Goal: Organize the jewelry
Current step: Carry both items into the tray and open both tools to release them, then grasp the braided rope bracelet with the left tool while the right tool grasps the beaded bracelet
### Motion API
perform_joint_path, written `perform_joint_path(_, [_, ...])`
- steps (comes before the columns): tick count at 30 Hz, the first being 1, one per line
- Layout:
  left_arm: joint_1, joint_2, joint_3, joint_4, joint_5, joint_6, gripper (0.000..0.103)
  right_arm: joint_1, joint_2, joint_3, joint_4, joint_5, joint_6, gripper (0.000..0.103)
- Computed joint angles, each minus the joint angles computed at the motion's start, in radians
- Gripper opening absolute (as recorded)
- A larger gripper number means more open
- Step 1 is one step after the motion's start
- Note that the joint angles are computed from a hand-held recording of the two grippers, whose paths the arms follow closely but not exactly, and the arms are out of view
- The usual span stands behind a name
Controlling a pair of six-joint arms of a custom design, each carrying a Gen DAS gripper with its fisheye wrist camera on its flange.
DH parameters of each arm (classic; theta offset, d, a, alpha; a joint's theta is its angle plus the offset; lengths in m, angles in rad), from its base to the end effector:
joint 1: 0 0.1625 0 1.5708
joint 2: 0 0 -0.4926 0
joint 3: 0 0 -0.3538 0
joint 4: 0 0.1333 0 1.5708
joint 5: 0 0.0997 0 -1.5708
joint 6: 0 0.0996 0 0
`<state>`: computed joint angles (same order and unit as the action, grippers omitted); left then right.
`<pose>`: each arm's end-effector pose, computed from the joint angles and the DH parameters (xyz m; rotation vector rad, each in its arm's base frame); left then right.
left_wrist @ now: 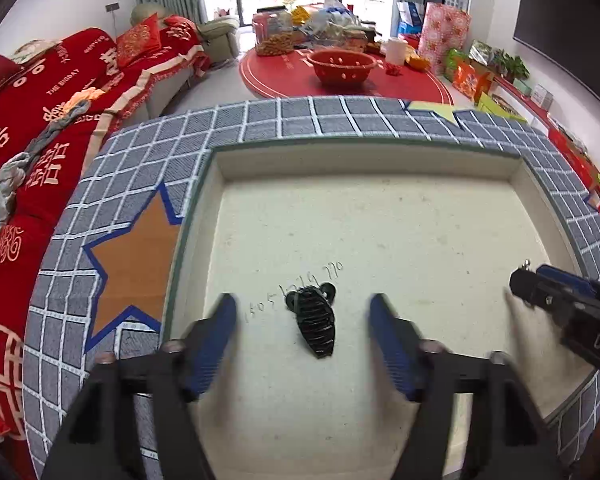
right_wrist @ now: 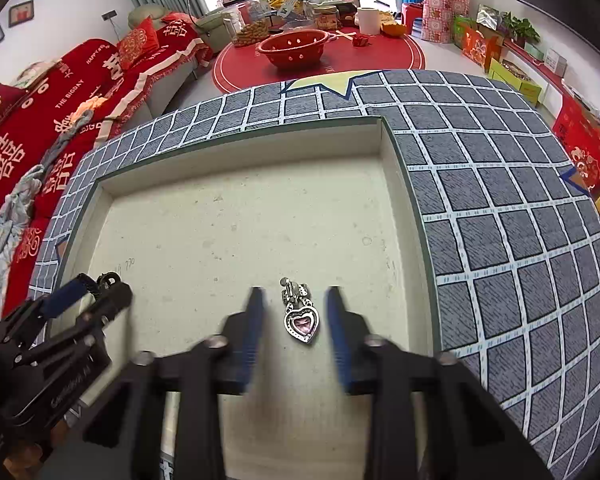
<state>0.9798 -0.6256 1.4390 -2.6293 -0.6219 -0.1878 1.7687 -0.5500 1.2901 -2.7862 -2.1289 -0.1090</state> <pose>-0.2418 -0.7448 0.1618 0.3120 2.2393 -0.6970 0.2379 -0.7769 0.1519 0.2135 -2.5312 0.6455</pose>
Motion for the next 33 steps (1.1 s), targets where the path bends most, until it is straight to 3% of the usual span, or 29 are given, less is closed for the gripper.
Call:
perform_joint_path(5, [-0.011, -0.023, 0.022, -0.022, -0.010, 0.000, 0.083, 0.011, -0.017, 0.022, -0.050, 0.022, -0.003, 0.061])
perform_joint_path(9, [-0.027, -0.048, 0.044, -0.035, -0.017, -0.003, 0.084, 0.010, -0.060, 0.074, -0.094, 0.097, 0.029, 0.079])
perform_joint_path(11, [-0.042, -0.067, 0.065, -0.041, -0.012, -0.013, 0.103, 0.011, -0.082, 0.106, -0.126, 0.137, 0.031, 0.079])
perform_joint_path(13, [-0.063, -0.090, 0.125, -0.135, 0.009, 0.011, 0.103, 0.019, -0.098, 0.131, -0.152, 0.144, 0.029, 0.080])
perform_joint_path(18, [-0.104, -0.146, 0.219, -0.182, 0.030, 0.019, 0.103, 0.039, -0.145, 0.222, -0.231, 0.147, 0.021, 0.084])
perform_joint_path(21, [-0.123, -0.174, 0.268, -0.197, 0.042, 0.010, 0.103, 0.047, -0.173, 0.283, -0.281, 0.158, 0.017, 0.103])
perform_joint_path(28, [-0.164, -0.241, 0.393, -0.209, 0.031, -0.045, 0.103, 0.079, -0.224, 0.443, -0.469, 0.154, -0.083, 0.103])
perform_joint_path(33, [-0.190, -0.296, 0.498, -0.216, -0.007, -0.075, 0.103, 0.100, -0.269, 0.544, -0.499, 0.136, -0.078, 0.103])
